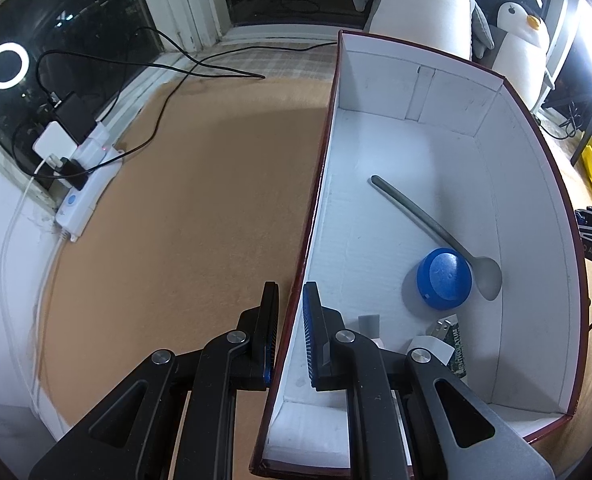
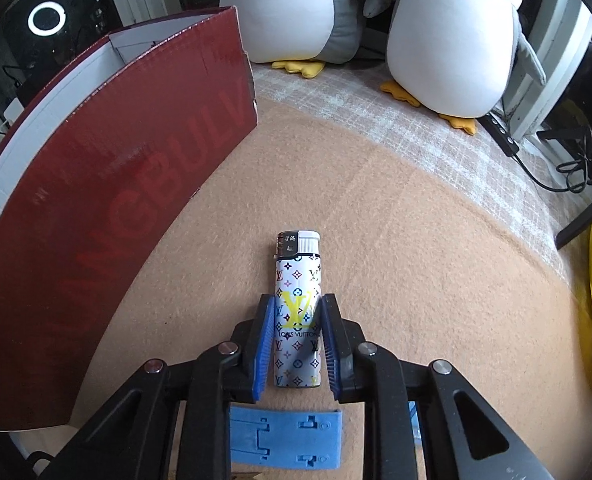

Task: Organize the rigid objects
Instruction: 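Carry the lighter into the box and open the right gripper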

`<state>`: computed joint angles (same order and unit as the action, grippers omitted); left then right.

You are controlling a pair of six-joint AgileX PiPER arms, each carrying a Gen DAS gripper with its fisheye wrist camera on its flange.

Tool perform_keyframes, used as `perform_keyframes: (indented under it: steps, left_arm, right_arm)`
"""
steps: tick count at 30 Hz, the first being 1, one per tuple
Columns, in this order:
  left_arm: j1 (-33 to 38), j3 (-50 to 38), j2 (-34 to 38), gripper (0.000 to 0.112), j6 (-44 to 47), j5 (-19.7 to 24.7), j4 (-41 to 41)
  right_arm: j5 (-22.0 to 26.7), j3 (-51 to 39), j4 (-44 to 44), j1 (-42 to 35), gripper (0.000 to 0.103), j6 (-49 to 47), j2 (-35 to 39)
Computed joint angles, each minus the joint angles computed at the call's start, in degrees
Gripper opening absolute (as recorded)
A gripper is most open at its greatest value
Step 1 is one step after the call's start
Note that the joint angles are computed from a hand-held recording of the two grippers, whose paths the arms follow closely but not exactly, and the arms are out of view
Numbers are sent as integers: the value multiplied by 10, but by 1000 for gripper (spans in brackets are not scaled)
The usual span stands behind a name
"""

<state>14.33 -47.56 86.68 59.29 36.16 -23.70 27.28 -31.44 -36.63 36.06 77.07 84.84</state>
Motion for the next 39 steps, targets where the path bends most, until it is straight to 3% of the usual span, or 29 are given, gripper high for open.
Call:
perform_keyframes:
  steps: [4, 11, 18, 23, 31, 39]
  left_arm:
    - [8, -2, 2, 10, 20, 7, -17]
    - [26, -6, 8, 10, 58, 26, -49]
    - [42, -10, 13, 10, 93, 46, -78]
    - [56, -13, 17, 10, 115, 61, -95]
    - [78, -21, 24, 10, 145, 85, -115]
    - [88, -24, 29, 10, 161, 98, -126]
  right_arm:
    - [38, 0, 22, 24, 21, 9, -43]
    - [161, -68, 18, 111, 21, 43, -96]
    - [244, -184, 8, 179, 21, 34, -68]
    - [266, -262, 3, 212, 21, 24, -27]
    - [262, -352, 17, 233, 21, 4, 64]
    - [258, -391, 42, 239, 21, -8, 117]
